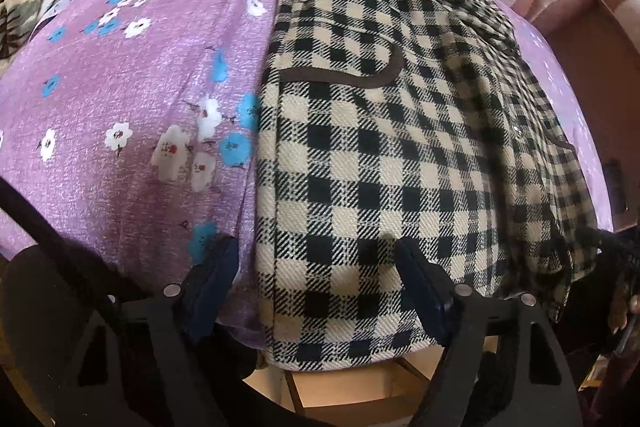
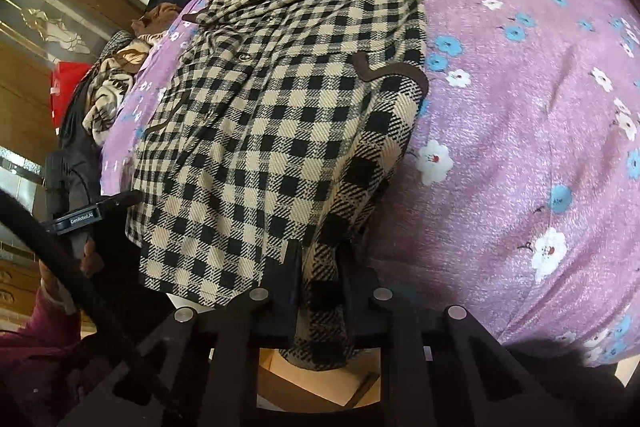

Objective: Fold large clothes

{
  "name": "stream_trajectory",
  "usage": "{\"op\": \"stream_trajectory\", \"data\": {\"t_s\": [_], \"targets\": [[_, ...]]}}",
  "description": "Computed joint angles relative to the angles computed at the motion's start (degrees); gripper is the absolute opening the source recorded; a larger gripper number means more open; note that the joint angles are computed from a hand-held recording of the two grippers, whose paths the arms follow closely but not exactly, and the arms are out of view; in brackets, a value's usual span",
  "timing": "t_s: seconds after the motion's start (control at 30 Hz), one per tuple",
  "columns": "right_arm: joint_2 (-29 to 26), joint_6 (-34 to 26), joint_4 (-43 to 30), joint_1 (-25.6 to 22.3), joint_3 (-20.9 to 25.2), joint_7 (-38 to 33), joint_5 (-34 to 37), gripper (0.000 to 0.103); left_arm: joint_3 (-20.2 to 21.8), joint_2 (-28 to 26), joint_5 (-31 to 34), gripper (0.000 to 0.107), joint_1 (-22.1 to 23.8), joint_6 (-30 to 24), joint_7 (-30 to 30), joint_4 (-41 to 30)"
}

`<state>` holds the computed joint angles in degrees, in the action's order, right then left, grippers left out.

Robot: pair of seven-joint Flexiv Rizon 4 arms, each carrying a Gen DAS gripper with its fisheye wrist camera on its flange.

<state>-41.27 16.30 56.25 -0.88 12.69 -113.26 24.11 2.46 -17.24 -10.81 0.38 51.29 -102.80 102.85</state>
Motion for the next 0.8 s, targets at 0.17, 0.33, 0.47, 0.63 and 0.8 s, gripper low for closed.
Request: {"op": "stream_trajectory", "data": {"t_s": [0.17,0.33,0.47,0.63,0.8], "targets": [[-1.69,-3.06,-2.15,0.42,0.14,1.42,-0.18,0.053,-1.08,0.31,-3.51,0.079,0.93,1.83,2.37,1.63],[-1.76,-2.57,-1.82,0.68,0.49,-0.18,0.07,0.053,-2.48,0.56,-7.95,0.079,1.61,2.81,7.66,3.0],[-2.04,-2.78,-2.5,0.61,0.46,-0.67,0.21,0.039,-3.59,1.52,-14.35,0.079,2.22,4.88,10.84,5.32],[-3.26,-4.41,-4.26,0.26,0.38,1.09,0.83,0.039,-3.47,2.96,-17.81,0.079,1.65,7.08,12.73,7.76],[-3.6,-4.92,-4.86,0.37,0.35,1.79,0.7,0.039,-4.35,3.25,-19.26,0.079,0.69,7.57,15.54,7.28]]}}
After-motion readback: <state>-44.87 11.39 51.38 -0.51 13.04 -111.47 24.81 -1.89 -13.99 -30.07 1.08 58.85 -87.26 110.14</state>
